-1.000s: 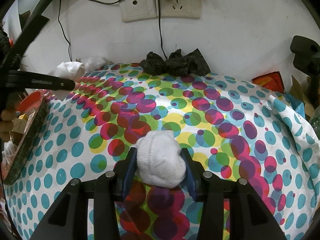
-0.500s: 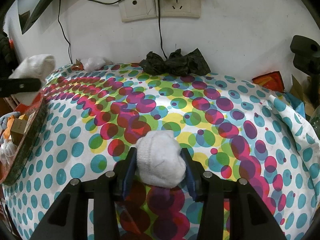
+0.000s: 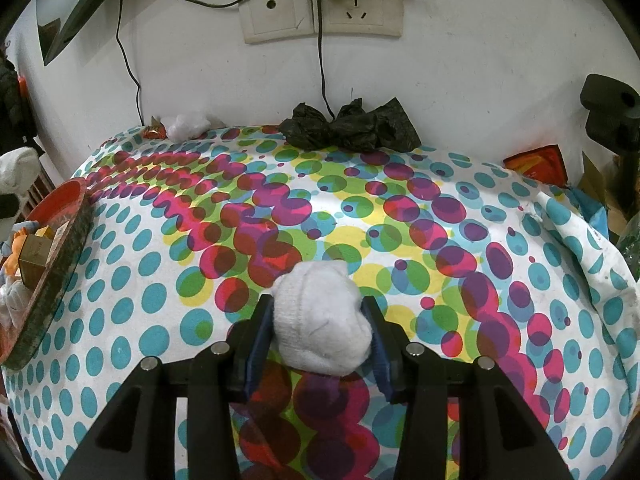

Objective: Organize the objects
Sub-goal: 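Carry the white folded sock into the red tray and open the left gripper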

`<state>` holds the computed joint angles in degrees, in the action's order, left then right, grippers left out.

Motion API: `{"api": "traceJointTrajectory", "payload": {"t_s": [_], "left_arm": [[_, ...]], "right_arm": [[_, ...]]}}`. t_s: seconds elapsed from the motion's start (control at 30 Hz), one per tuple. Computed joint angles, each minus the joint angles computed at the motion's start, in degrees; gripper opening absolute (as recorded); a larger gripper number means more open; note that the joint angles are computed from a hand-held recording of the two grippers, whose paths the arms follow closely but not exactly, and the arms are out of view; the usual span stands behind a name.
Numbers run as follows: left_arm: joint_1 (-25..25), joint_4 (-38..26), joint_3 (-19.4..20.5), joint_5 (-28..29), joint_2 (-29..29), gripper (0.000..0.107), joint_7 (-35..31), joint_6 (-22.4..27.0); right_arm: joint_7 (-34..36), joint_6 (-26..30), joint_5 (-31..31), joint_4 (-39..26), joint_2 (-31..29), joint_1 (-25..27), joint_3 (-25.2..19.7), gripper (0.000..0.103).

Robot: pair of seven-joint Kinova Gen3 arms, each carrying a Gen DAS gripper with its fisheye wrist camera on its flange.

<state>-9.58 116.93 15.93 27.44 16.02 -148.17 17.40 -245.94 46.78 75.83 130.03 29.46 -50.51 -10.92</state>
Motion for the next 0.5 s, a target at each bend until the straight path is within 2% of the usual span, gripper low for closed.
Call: {"api": "traceJointTrajectory", "payload": {"t_s": [0.13, 0.27, 0.5], "left_arm": [[-3.9, 0.5, 0.9, 1.9, -0.2, 0.035, -3.5, 0.3], [-5.6, 0.1, -0.4, 2.6, 0.6, 0.035, -5.1, 0.5], [-7.9, -2.1, -2.7, 1.8, 3.3, 0.035, -4.3, 0.7]], "right_arm": [[0.5, 0.1, -0.2, -0.1, 0.0, 0.1, 0.0, 0.045], [0.5, 0.0, -0.2, -0.1, 0.0, 0.0, 0.1, 0.045], [1.0, 0.1, -0.6, -0.3, 0.1, 0.0, 0.1, 0.045]]}}
